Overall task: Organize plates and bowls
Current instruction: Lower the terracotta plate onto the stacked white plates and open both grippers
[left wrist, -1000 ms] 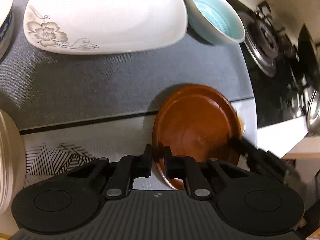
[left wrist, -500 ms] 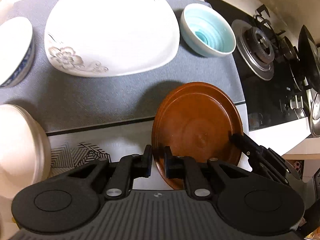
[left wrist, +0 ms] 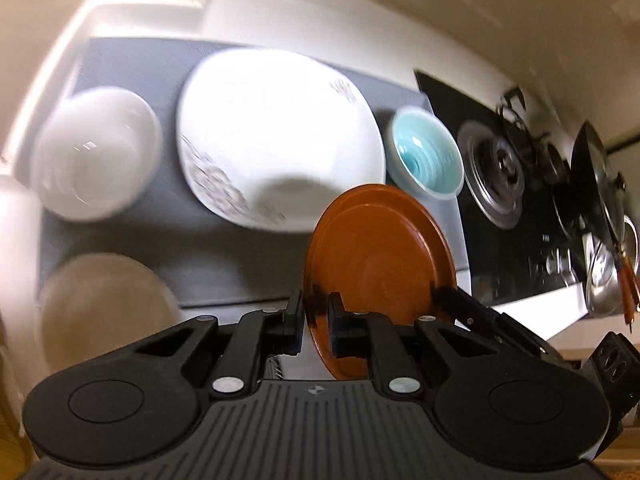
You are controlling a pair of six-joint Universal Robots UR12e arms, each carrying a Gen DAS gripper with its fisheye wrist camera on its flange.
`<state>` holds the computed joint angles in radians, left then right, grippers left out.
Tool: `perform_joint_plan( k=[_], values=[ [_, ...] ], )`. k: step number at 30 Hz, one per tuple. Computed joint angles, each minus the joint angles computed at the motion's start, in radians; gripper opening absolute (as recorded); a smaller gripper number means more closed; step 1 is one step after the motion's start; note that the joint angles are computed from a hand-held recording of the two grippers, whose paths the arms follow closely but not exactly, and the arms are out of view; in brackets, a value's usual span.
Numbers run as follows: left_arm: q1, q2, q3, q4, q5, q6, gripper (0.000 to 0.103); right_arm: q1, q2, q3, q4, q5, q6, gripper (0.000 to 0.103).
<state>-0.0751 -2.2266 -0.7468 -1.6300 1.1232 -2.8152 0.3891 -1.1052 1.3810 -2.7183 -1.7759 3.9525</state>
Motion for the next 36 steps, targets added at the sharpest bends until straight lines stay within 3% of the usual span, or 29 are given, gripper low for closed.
perform_joint_plan(
  k=[7, 18, 25, 32, 36],
  values=[
    [0.015, -0.042, 0.071, 0.007, -0.014, -0.066, 0.013, -0.001, 0.051, -0.104, 0.055, 0.000, -0.033, 0.009],
    [0.008, -0.148, 0.192, 0.093, -0.016, -0.160, 0.013, -0.032, 0.152, -0.236, 0.174, 0.040, 0.040, 0.010],
    [-0.009, -0.183, 0.216, 0.182, 0.010, -0.164, 0.013, -0.048, 0.203, -0.338, 0.269, 0.005, -0.026, 0.010],
    [-0.005, -0.225, 0.269, 0.140, -0.019, -0.157, 0.013, -0.055, 0.243, -0.420, 0.368, -0.024, -0.067, 0.009],
    [-0.018, -0.225, 0.257, 0.169, 0.030, -0.150, 0.013, -0.052, 0.266, -0.464, 0.425, -0.045, -0.066, 0.009]
  ],
)
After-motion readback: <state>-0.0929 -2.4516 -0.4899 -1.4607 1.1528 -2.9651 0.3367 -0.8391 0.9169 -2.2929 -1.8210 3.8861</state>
